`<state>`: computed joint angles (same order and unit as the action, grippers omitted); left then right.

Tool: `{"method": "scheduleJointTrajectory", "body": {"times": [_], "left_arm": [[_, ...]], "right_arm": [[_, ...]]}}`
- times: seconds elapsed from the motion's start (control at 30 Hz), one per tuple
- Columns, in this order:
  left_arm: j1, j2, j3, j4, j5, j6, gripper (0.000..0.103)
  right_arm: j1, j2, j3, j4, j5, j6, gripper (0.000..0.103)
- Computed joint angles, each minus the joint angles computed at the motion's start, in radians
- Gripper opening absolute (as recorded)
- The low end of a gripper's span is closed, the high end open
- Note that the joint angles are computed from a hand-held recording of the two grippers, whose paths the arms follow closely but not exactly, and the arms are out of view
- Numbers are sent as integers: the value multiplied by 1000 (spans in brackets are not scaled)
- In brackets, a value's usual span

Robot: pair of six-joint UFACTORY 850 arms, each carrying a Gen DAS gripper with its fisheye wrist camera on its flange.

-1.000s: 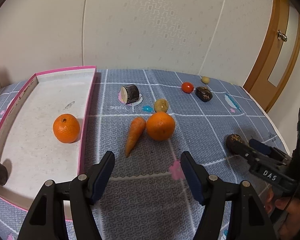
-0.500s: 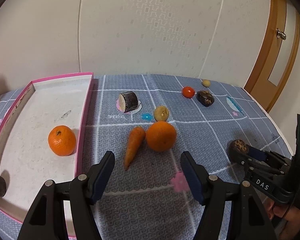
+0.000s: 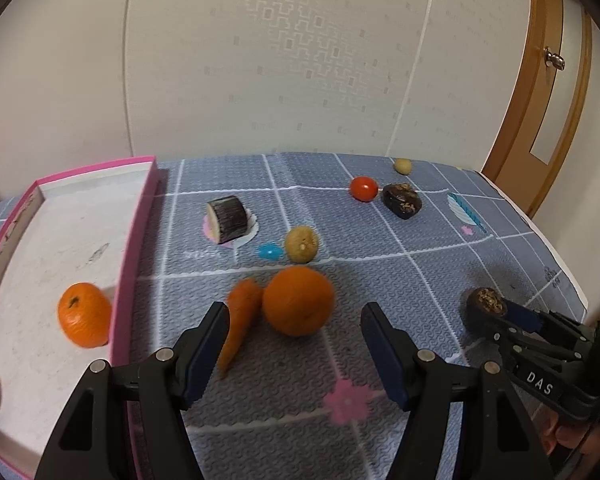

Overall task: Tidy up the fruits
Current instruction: 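Grasp the second mandarin orange beside the carrot with the left gripper while the right holds the taro, then carry the second orange into the pink tray and open the left gripper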

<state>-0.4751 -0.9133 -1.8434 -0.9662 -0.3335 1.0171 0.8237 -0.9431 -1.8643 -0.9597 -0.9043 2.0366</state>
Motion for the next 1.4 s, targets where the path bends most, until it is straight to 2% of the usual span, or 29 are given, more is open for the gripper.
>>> {"method": "scheduleJointTrajectory", "body": {"times": [0.2, 0.4, 0.47, 0.5, 0.53, 0.7, 0.8, 0.97, 1.03, 1.23, 1.4], "left_arm": [[-7, -39, -59, 60, -2, -73, 69], [-15, -43, -66, 101, 33, -114, 68], [-14, -32, -49, 24, 40, -33, 55], [-15, -31, -46, 21, 39, -22, 42], [-15, -34, -52, 44, 28, -37, 40], [-16, -25, -36, 27, 36, -2, 40], [-16, -39, -57, 89, 26, -71, 43], [-21, -34, -47, 100, 38, -68, 43], [-24, -29, -39, 114, 53, -75, 40], [-17, -15, -19, 59, 39, -31, 39], [4, -1, -3, -98, 3, 85, 38]], "right_arm": [[0, 0, -1, -2, 1, 8, 46], [1, 0, 0, -6, 2, 10, 46], [0, 0, 0, -3, 1, 13, 46], [0, -1, -1, -3, 2, 14, 46], [0, -1, -2, -2, 2, 13, 46], [0, -5, -9, 1, 0, 7, 46], [0, -5, -10, 1, 1, 10, 46], [0, -9, -15, 3, -2, 4, 46], [0, -9, -15, 3, -2, 5, 46], [-1, -6, -10, -2, 3, 20, 46], [-1, -5, -5, -10, 5, 38, 46]]}}
